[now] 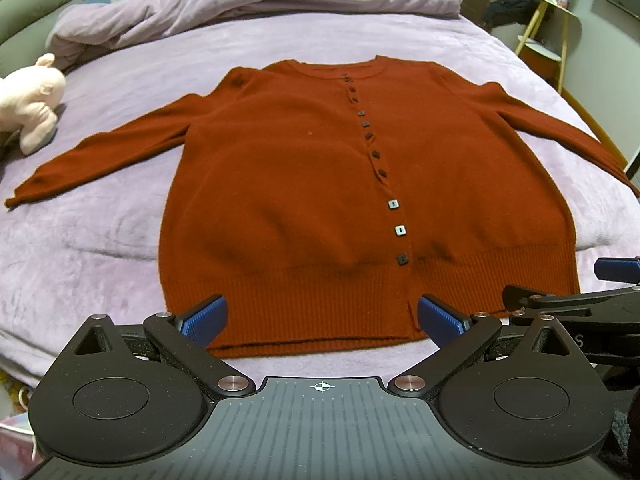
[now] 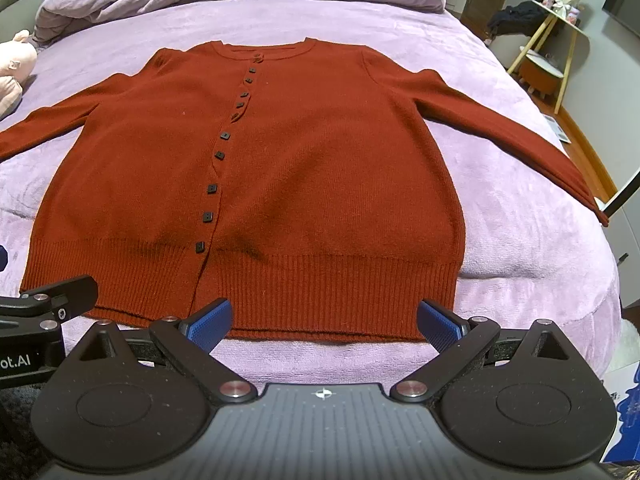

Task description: Fold small clothes

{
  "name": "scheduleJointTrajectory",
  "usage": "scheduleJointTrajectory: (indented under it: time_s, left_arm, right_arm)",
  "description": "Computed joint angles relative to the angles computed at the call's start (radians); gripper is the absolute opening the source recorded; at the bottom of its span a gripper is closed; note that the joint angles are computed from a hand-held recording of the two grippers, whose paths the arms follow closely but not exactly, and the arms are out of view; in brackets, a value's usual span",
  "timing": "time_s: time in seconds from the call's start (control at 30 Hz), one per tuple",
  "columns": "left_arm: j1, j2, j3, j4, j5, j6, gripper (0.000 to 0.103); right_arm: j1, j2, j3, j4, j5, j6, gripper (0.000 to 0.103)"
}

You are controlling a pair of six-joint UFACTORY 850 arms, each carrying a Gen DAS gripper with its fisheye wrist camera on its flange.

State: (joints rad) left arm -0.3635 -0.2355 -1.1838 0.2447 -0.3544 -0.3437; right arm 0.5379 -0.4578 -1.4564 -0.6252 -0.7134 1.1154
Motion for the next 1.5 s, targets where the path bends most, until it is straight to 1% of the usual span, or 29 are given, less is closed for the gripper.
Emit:
scheduleJointTrajectory:
  time_s: [0.73, 1.07, 1.5]
  left_arm:
    - [0.004, -0.003, 0.000, 0.005, -0.005, -0.009, 0.103]
    - [0.002, -0.015, -0.021, -0.002, -0.030, -0.008, 0.103]
    - [0.001, -0.018, -0.025, -0.002, -0.034, -0.008, 0.103]
  right_arm:
    - [0.000, 0.005, 0.006, -0.013, 0.002, 0.013, 0.099]
    - [-0.001, 0.006, 0.008, -0.012, 0.004, 0.012, 0.099]
    - [-0.005, 0.008, 0.014, -0.007, 0.009, 0.011, 0.099]
